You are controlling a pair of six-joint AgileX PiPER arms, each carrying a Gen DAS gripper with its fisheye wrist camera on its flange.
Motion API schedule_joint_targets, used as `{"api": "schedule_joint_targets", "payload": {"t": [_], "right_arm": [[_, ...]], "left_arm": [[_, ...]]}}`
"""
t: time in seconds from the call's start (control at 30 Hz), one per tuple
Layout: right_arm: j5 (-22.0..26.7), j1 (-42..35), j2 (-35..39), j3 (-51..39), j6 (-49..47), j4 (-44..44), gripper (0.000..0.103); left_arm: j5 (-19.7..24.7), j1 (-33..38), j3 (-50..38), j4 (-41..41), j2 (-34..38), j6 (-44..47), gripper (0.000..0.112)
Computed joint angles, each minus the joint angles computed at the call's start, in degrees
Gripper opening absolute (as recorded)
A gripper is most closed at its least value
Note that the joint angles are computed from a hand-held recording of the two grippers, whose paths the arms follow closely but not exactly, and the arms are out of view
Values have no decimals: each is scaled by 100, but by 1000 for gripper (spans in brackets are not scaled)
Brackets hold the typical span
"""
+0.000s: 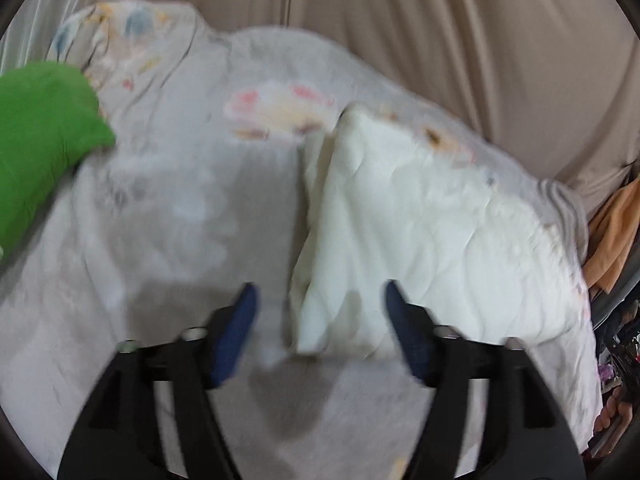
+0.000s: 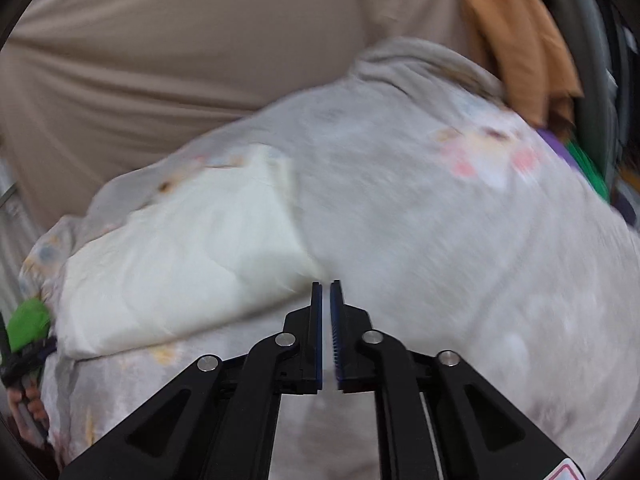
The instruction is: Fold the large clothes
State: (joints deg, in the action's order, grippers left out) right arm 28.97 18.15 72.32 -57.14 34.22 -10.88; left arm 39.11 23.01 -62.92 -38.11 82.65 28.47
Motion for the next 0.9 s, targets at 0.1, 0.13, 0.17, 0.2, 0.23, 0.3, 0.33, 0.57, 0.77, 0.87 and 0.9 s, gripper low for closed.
{"api": "schedule_joint_targets", "payload": {"t": [0.1,0.13,0.17,0.2,0.23,0.3,0.33,0.57,0.77,0.87,0.9], "right_arm": [[-111,119,748,-838,-548,195,16],[-168,11,1121,-1132,-633,254,38],[-253,-146,1442,-1358,-807,444,58],[-274,-294,1758,-1591,-1117,809,59],[-210,-431,2111,-1890,-1426,1204,59],[-4,-660,2763,-2525,-1960,1951,59],[63,-735,3109,-2893,-2054,2189,59],[1204,-880,4893,-5475,-2379,2902,12],[75,-705,4181,-4855,-2198,2359,9],[1171,-614,5210,-6091,-1589,1331,10],[1483,-611,5575,-6435,-1622,1322,12]], "left_arm": [[-233,-264,-179,91,66,-86,88],[-302,-396,-333,220,214,-227,89],[-334,-508,-491,315,378,-317,91],[-300,-574,-722,311,629,-288,92],[-268,-619,-960,398,884,-404,92],[-47,-681,-1639,511,1502,-672,91],[131,-653,-1993,443,1801,-721,90],[883,-872,-4151,516,3444,-1473,24],[772,-1310,-5193,1676,3892,-2123,17],[925,-1657,-5872,2841,4442,-2840,27],[889,-1753,-5961,3155,4563,-3026,29]]}}
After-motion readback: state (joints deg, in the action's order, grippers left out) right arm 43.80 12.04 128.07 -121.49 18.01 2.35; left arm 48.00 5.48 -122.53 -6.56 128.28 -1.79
